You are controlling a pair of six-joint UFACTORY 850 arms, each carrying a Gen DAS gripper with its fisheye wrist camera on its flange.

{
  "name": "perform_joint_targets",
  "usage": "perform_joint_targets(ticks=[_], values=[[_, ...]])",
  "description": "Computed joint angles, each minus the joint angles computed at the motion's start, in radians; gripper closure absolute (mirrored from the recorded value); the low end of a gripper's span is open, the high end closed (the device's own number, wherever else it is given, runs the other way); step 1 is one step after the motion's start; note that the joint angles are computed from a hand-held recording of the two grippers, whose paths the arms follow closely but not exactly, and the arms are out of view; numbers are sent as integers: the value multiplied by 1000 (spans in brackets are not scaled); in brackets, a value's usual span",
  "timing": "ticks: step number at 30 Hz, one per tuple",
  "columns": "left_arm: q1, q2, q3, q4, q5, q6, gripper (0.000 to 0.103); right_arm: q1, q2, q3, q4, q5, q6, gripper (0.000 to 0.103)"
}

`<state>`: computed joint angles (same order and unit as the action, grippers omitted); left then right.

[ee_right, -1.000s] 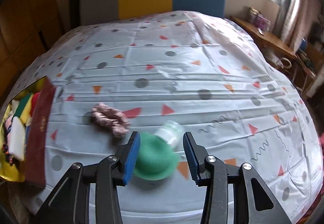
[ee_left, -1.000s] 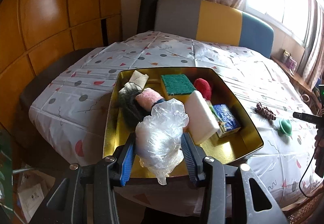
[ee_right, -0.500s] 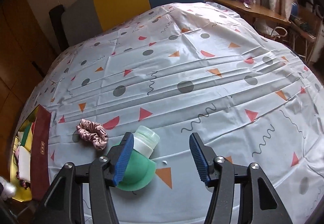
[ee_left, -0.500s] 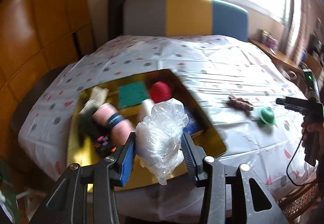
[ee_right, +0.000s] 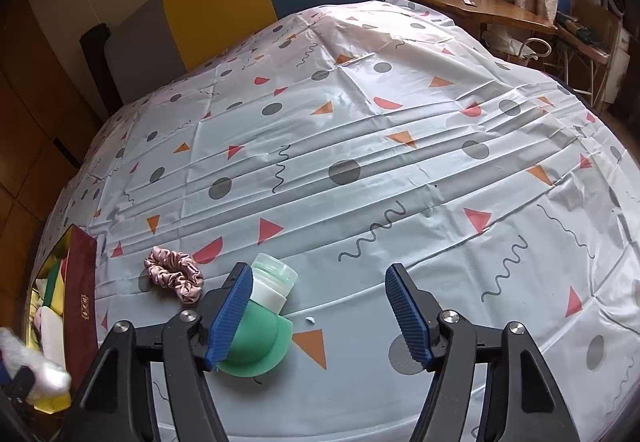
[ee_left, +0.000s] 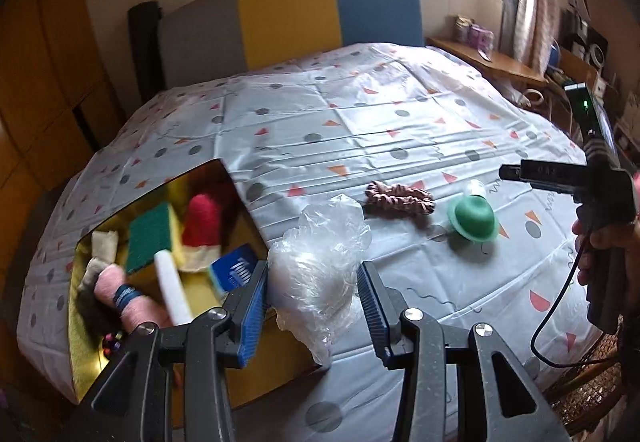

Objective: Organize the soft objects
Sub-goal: 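Move the left gripper to the pink satin scrunchie on the sheet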

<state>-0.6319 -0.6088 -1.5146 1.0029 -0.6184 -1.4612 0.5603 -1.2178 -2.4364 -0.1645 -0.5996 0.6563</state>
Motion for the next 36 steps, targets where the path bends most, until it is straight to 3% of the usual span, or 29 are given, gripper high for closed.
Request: perform_joint_targets(ticks=[18,26,36], values=[[12,-163,-242,-188,4,266,59,-22,39,68,73,57,14,28],[48,-236,-339,-425,31,425,59,-28,54,97,105,77,17,26],[105,-375,-545,-702,-1,595,59,-33,53,96,172,85,-27,24]])
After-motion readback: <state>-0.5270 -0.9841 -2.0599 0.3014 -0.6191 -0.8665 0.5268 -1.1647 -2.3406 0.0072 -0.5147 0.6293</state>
